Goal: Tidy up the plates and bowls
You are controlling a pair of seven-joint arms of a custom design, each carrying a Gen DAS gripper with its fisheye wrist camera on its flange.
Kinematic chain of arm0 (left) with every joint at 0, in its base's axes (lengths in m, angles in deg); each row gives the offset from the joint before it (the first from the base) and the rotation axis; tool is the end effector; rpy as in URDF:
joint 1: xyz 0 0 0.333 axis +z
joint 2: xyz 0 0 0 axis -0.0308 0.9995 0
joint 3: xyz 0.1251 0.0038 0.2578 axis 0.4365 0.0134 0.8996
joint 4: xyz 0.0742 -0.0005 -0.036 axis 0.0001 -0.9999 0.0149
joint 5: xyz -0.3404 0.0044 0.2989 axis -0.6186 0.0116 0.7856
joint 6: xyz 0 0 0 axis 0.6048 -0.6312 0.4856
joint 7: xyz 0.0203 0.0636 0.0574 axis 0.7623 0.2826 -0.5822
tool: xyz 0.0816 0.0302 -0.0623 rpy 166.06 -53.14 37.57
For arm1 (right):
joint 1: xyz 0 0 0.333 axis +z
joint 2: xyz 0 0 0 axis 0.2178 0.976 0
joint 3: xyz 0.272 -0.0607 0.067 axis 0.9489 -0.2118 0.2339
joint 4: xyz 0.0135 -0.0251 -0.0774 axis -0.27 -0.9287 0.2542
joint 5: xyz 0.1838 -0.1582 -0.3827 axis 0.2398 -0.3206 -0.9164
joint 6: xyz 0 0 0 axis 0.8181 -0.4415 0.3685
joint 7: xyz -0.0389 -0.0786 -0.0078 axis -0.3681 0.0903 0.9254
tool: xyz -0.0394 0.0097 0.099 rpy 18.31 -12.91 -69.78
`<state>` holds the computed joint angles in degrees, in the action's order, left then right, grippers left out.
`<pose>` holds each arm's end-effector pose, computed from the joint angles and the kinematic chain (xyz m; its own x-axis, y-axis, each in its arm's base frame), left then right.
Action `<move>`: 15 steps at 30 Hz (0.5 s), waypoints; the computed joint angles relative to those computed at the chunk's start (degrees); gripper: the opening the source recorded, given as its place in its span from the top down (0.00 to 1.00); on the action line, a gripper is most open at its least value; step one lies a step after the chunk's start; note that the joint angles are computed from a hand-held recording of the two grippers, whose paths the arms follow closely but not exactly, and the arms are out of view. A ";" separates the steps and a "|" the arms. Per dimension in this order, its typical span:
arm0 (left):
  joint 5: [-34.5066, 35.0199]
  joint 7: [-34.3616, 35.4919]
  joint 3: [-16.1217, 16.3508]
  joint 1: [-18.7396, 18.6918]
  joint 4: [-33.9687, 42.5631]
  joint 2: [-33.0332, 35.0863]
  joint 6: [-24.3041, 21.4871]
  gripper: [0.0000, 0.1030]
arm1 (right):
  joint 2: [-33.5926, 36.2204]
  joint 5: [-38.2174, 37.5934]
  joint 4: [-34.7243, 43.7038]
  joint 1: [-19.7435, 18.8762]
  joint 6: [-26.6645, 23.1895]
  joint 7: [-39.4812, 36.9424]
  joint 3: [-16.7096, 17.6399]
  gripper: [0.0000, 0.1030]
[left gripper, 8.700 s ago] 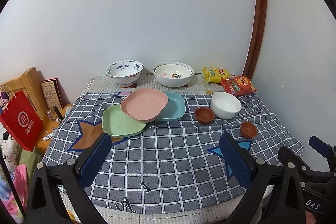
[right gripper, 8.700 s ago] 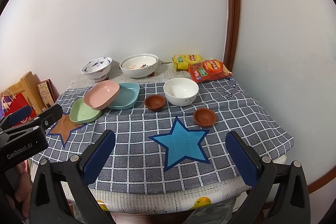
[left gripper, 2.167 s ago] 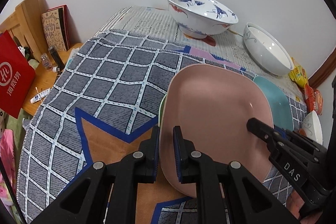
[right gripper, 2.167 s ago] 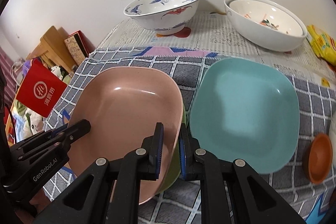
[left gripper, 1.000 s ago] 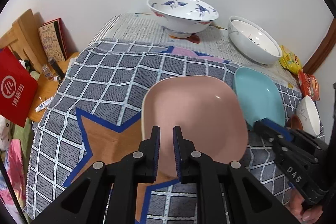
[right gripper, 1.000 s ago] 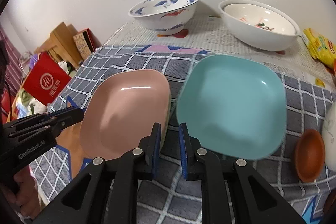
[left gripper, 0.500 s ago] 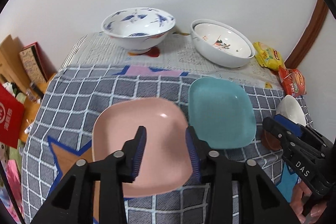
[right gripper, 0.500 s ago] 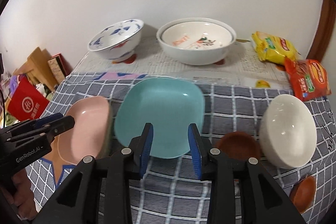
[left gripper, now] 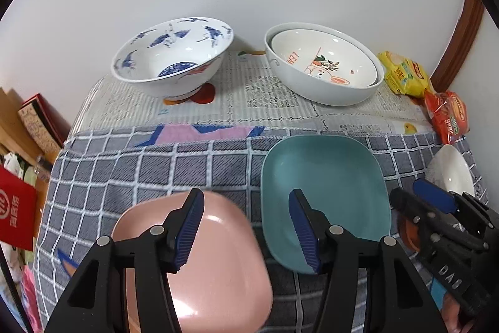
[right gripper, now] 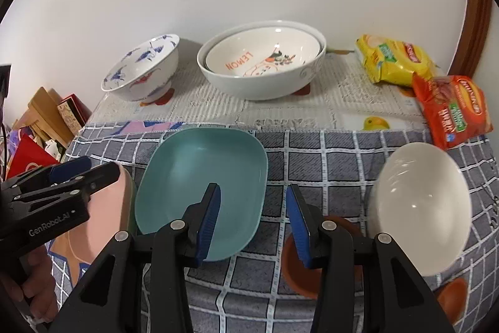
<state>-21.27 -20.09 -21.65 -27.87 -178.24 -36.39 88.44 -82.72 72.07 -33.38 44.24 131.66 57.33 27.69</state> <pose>0.3976 -0.4316 0.5110 0.4249 -0.9052 -0.0076 -0.7665 -0.3553 -0.5351 0.4475 0.4399 0.4925 0.5062 -0.8543 -0.1180 -0.7494 -0.3679 -0.5505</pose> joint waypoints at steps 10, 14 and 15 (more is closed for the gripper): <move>-2.08 4.03 2.56 0.96 1.41 4.46 3.59 0.48 | 7.26 -3.01 5.29 0.13 -1.78 1.63 -0.33 0.65; -2.47 5.62 2.95 1.13 1.99 6.07 4.84 0.54 | 9.10 -4.11 6.68 0.35 -2.37 1.90 -0.64 0.68; -2.65 6.12 3.02 1.11 2.51 6.72 4.42 0.56 | 9.32 -4.01 6.88 0.38 -2.42 1.92 -0.70 0.69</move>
<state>-23.92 -13.97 -18.62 -26.77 -175.73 -29.67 92.86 -73.40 68.06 -26.50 44.62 129.24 59.25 26.99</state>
